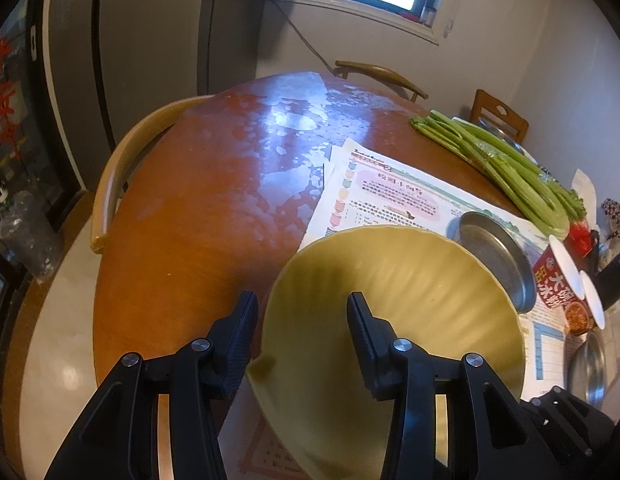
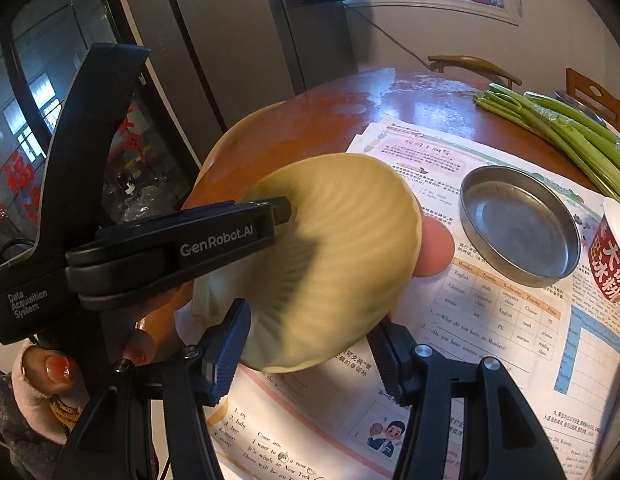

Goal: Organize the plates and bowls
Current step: 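Lower the yellow shell plate onto the salmon-orange plate and open the left tool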

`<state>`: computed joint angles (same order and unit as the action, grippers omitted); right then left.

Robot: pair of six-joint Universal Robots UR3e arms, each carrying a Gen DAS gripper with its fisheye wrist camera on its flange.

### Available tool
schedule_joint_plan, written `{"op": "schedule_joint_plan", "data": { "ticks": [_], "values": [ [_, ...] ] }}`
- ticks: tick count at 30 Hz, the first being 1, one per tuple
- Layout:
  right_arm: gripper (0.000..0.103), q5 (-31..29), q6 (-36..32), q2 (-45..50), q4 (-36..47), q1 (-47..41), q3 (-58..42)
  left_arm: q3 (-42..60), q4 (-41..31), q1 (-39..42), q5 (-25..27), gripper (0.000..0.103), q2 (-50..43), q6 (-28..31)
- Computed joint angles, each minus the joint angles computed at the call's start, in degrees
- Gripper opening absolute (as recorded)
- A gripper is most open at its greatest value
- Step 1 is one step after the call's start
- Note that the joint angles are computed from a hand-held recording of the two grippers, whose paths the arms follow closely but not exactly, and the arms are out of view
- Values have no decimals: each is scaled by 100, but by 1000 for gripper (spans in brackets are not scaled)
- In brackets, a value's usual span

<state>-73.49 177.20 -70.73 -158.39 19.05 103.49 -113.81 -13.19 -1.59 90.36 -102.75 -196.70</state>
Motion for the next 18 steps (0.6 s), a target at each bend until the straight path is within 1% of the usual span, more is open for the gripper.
{"op": "schedule_joint_plan", "data": {
  "ticks": [3,4,6,9,12,14,18],
  "values": [
    [59,-15,-15,-42,17,-9,33,73,-15,-48,166,47,-96,-38],
    [59,-50,-53,-47,25,11,37,73,25,-51,206,49,-123,-60],
    [59,-119,-132,-43,71,59,27,63,71,-21,145,49,-146,-62],
    [59,-82,-172,-60,60,48,53,70,46,-54,249,49,-169,-58],
    [59,-143,-178,-116,-61,48,118,-84,86,-1,185,49,-45,-93],
    [59,-239,-208,-166,-207,55,193,-188,172,43,138,55,14,-98],
    [59,-415,-126,-208,-373,54,260,-296,204,79,141,55,95,-132]
  ]
}}
